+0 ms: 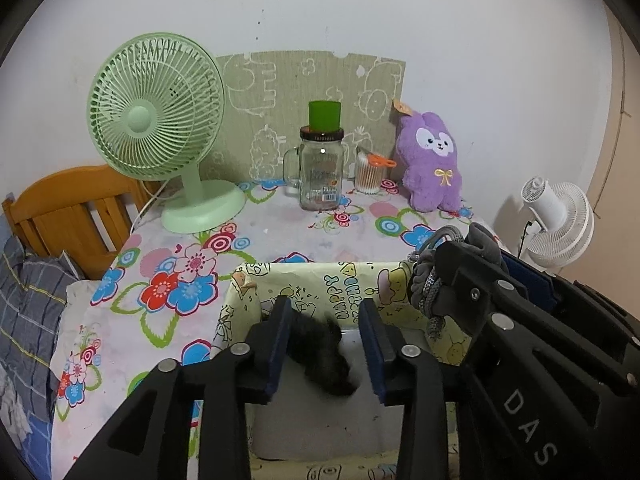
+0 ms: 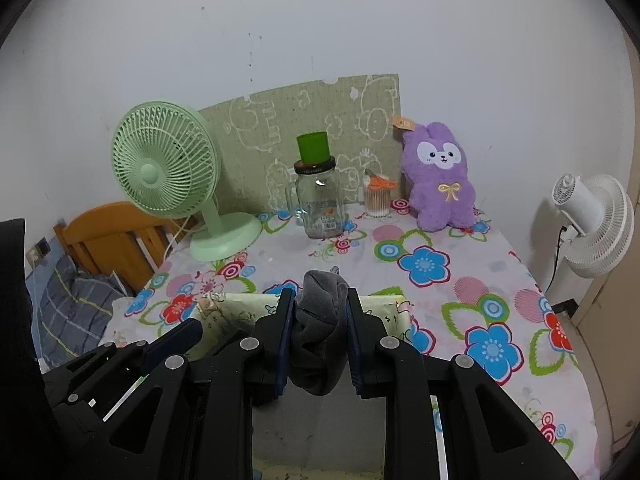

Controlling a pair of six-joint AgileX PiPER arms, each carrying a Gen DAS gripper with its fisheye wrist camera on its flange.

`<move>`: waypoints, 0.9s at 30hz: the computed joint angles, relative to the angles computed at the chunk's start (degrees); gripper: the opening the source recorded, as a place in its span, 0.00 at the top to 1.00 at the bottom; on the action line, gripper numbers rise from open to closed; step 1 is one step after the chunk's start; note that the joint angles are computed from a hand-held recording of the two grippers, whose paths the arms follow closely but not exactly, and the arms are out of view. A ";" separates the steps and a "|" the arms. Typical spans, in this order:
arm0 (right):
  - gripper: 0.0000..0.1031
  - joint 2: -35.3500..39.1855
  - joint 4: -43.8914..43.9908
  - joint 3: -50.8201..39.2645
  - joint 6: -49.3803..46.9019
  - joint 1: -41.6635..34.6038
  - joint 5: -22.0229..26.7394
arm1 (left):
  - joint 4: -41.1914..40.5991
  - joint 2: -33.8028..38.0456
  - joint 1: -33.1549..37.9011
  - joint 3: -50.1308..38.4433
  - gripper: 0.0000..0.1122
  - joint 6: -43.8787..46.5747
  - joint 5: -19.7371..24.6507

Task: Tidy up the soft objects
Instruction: 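Release the black cloth into the basket while the right gripper releases the grey sock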

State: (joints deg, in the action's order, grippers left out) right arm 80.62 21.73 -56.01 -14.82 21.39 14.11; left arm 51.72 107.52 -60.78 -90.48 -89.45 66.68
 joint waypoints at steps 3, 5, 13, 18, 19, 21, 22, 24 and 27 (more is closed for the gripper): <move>0.74 1.79 3.94 -0.91 -4.12 -0.57 0.28 | -1.14 0.15 1.17 0.35 0.58 0.69 -1.79; 0.74 2.96 6.26 -1.73 -6.52 -0.81 0.98 | -1.78 0.15 1.86 0.72 0.51 0.97 -2.73; 0.70 6.05 10.96 -3.88 -12.77 -0.85 2.31 | -4.09 0.06 3.50 1.25 0.31 1.57 -3.91; 0.42 6.53 10.22 -4.23 -12.36 -0.55 2.10 | -3.91 -0.43 3.57 1.91 0.28 0.80 -4.15; 0.36 6.36 10.34 -4.05 -12.49 -0.53 1.76 | -3.67 -0.49 3.45 1.94 0.26 0.63 -4.07; 0.33 6.09 9.70 -3.88 -11.95 -0.52 1.39 | -3.24 -0.60 3.22 2.02 0.24 0.32 -3.89; 0.31 5.93 9.82 -3.88 -12.08 -0.57 1.59 | -2.98 -0.71 3.00 2.03 0.23 0.20 -3.68; 0.26 5.69 9.62 -3.95 -11.91 -0.76 1.91 | -2.68 -0.73 2.68 1.86 0.20 0.13 -3.09; 0.16 4.94 7.03 -3.72 -9.37 -0.65 1.75 | -2.02 -0.58 1.91 1.05 0.15 0.04 -0.96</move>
State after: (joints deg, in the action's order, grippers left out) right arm 85.56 28.76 -59.73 -24.20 20.74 15.86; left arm 49.69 106.94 -58.87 -89.43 -89.41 65.72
